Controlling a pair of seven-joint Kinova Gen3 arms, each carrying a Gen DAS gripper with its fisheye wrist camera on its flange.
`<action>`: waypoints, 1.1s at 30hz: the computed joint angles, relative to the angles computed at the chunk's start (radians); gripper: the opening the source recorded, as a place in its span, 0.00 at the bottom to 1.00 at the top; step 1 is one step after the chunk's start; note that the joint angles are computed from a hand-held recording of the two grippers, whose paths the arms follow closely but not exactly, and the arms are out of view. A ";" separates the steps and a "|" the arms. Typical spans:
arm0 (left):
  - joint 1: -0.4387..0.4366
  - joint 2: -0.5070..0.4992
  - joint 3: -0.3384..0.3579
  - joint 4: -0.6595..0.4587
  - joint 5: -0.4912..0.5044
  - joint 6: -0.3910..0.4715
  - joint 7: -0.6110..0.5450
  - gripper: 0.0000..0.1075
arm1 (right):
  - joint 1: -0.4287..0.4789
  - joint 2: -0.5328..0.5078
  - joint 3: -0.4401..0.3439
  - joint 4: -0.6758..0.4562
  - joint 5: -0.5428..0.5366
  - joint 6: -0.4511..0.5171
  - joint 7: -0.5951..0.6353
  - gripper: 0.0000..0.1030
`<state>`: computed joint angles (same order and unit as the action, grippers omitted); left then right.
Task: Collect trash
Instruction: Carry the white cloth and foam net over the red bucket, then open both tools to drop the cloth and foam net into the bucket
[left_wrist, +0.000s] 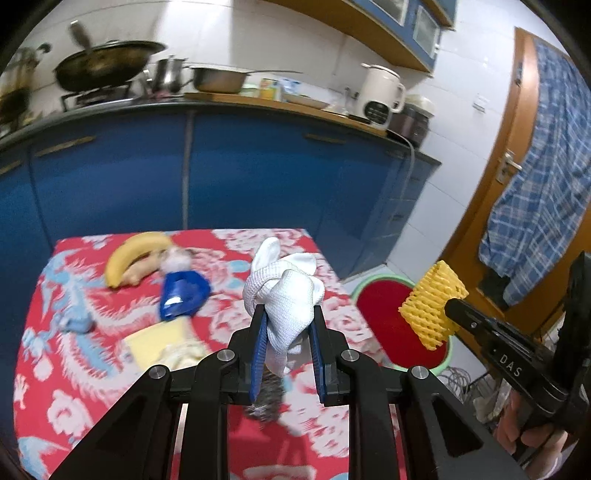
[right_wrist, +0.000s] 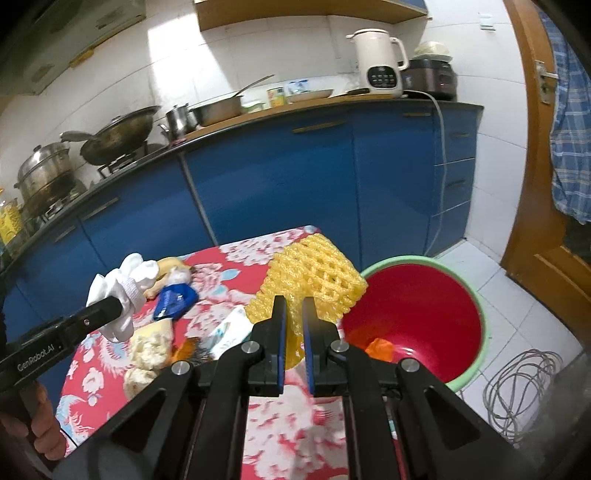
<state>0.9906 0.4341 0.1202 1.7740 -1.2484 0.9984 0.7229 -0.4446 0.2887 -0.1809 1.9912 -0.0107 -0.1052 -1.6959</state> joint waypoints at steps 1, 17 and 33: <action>-0.011 0.011 0.001 -0.019 -0.004 -0.016 -0.022 0.20 | 0.013 0.005 -0.004 -0.005 0.003 0.005 -0.003 0.10; -0.109 0.215 -0.074 -0.307 0.190 -0.258 -0.384 0.20 | 0.286 0.203 -0.126 -0.150 0.026 0.134 -0.008 0.11; -0.158 0.391 -0.096 -0.575 0.486 -0.303 -0.786 0.29 | 0.329 0.320 -0.101 -0.230 -0.057 0.201 0.069 0.14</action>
<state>0.8329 0.8247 0.0243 1.1988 -0.7625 0.6958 -0.0627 -0.1156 0.6085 -0.2824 1.7608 -0.0679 0.0954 -1.6268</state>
